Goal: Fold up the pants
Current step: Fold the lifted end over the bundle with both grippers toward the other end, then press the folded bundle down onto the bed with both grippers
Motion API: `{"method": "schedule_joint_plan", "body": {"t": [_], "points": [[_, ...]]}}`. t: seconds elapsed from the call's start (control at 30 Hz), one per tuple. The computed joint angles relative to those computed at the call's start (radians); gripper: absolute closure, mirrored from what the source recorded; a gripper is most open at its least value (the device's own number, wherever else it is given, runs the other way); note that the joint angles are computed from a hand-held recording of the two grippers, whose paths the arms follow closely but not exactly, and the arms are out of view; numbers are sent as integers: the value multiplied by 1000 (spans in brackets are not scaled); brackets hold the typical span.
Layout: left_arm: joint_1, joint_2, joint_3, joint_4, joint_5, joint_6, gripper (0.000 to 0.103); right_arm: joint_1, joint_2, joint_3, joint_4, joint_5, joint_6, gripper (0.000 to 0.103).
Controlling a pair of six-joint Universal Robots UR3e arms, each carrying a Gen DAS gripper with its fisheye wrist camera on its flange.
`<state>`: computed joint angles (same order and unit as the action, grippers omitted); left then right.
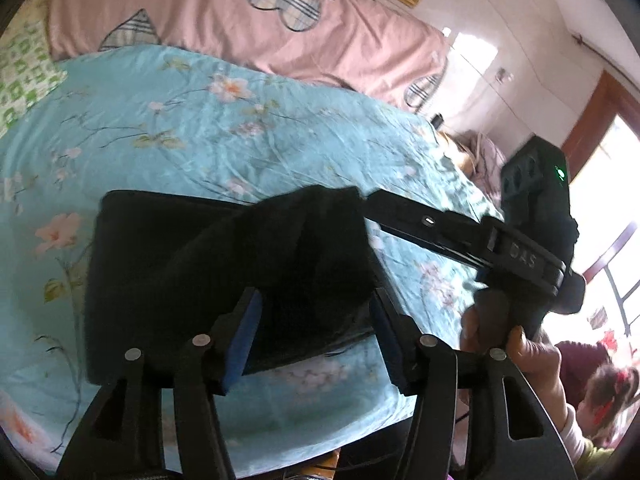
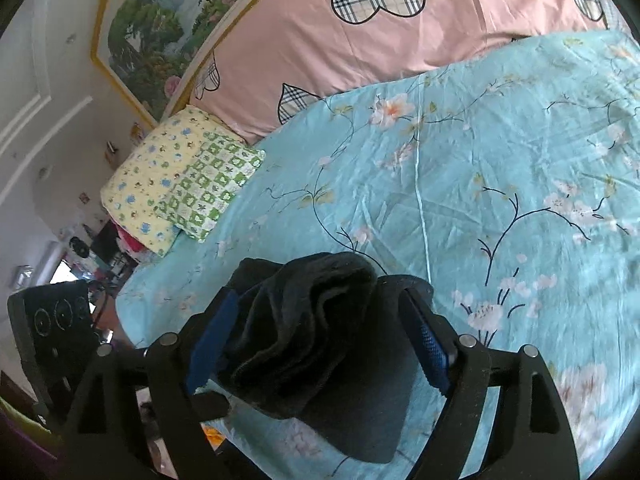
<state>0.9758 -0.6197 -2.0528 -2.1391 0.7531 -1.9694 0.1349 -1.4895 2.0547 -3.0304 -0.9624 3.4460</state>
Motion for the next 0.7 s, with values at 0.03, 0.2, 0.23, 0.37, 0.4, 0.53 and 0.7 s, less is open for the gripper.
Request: {"method": "schedule_joint_plan", "body": {"t": [0.03, 0.2, 0.23, 0.37, 0.4, 0.53, 0.7], "points": [[32, -3, 13, -39, 1, 35, 46, 17, -2, -12, 12, -22, 7, 19], [163, -37, 35, -108, 18, 117, 45, 107, -5, -71, 81, -169, 66, 15], [190, -43, 38, -120, 22, 134, 44, 127, -2, -85, 97, -204, 79, 15], [279, -78, 35, -110, 33, 161, 42, 197, 17, -144, 162, -314, 133, 11], [288, -90, 30, -91, 34, 152, 41, 212, 21, -151, 167, -335, 148, 11], [308, -157, 2, 28, 33, 87, 37, 271, 38, -182, 199, -444, 214, 10], [294, -244, -45, 209, 48, -16, 36, 320, 60, -212, 230, -528, 260, 10]]}}
